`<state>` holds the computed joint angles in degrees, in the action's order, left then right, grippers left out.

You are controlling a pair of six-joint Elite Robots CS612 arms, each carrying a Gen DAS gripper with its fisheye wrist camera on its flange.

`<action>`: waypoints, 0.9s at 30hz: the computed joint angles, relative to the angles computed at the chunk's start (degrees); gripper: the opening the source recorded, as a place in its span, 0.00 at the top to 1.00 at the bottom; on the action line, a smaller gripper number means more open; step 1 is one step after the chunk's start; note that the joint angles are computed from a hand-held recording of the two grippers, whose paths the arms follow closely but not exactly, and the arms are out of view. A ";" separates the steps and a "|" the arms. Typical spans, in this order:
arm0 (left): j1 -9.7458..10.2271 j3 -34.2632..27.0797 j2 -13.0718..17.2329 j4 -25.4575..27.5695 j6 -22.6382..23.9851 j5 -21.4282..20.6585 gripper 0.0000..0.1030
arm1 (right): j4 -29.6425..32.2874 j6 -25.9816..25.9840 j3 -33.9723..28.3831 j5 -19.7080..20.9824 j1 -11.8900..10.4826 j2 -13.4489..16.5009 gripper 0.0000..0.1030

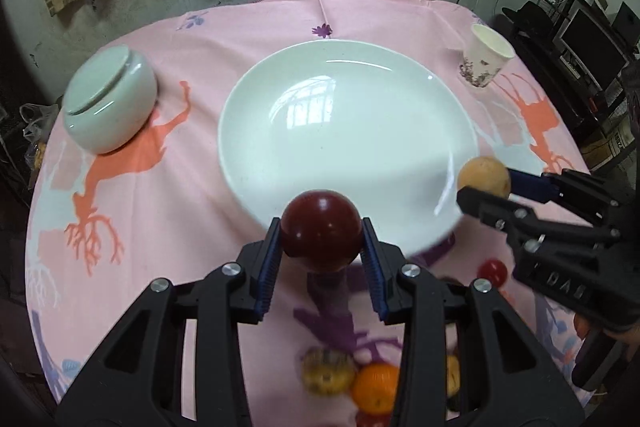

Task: Organize fruits
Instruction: 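Carry both fruits to the white plate and open both tools, then move both tools back over the fruit cluster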

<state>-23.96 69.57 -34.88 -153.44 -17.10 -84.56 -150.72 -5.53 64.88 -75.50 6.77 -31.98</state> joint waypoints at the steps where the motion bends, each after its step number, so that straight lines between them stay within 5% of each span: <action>1: 0.15 -1.52 0.99 0.86 -0.19 -0.10 0.62 | 1.32 -0.39 -1.62 -0.36 0.10 1.07 0.59; 5: 0.87 -5.76 3.80 4.28 -2.12 -1.90 0.62 | 3.25 2.56 -4.71 0.53 -0.11 3.32 0.56; 6: 1.09 -6.03 4.09 4.05 -2.87 -2.85 0.60 | 2.50 3.62 -4.68 0.34 -0.13 3.37 0.43; 8: 1.44 -5.67 4.14 1.93 -4.78 -4.08 0.41 | -0.96 5.01 -3.70 -0.87 -0.18 3.13 0.36; 12: 1.26 -3.54 2.74 -0.69 -5.40 -2.35 0.35 | -2.37 4.27 -1.08 1.38 -0.66 1.38 0.36; 17: 0.77 3.12 -1.28 -3.74 -4.98 -0.65 0.26 | -6.49 5.67 6.18 2.38 -1.50 -2.69 0.36; 27: -1.82 20.82 -10.43 -5.73 -8.21 5.50 0.26 | -10.43 9.45 22.32 4.17 -3.22 -11.43 0.35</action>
<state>-25.78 90.39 -45.31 -159.16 -25.31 -79.06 -161.15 3.92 87.20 -71.32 3.55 -43.42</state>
